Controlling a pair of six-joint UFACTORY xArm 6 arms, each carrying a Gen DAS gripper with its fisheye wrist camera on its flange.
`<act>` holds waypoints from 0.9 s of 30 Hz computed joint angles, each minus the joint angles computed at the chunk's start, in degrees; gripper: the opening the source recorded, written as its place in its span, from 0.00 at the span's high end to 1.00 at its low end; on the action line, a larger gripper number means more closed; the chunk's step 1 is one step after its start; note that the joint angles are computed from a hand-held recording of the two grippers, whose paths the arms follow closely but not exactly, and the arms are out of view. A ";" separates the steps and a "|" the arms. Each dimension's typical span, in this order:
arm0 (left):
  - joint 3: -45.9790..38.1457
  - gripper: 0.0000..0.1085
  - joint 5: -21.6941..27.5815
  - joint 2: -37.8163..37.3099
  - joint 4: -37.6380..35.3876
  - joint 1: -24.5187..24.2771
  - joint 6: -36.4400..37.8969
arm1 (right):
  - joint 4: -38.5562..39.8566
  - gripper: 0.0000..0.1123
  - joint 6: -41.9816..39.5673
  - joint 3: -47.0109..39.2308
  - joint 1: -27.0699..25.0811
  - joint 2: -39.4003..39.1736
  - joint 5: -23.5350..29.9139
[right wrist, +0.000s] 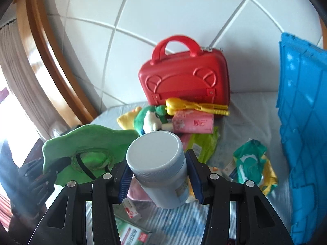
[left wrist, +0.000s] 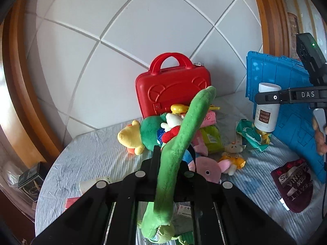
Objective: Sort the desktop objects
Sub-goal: 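Lift the green plush hat and white pill bottle and carry both over the crate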
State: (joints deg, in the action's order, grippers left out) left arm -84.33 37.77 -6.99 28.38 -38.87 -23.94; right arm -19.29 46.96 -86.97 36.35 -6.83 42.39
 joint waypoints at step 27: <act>-24.02 0.93 4.46 6.97 4.54 -15.07 0.63 | -47.69 0.57 29.89 -6.31 41.07 -16.32 44.16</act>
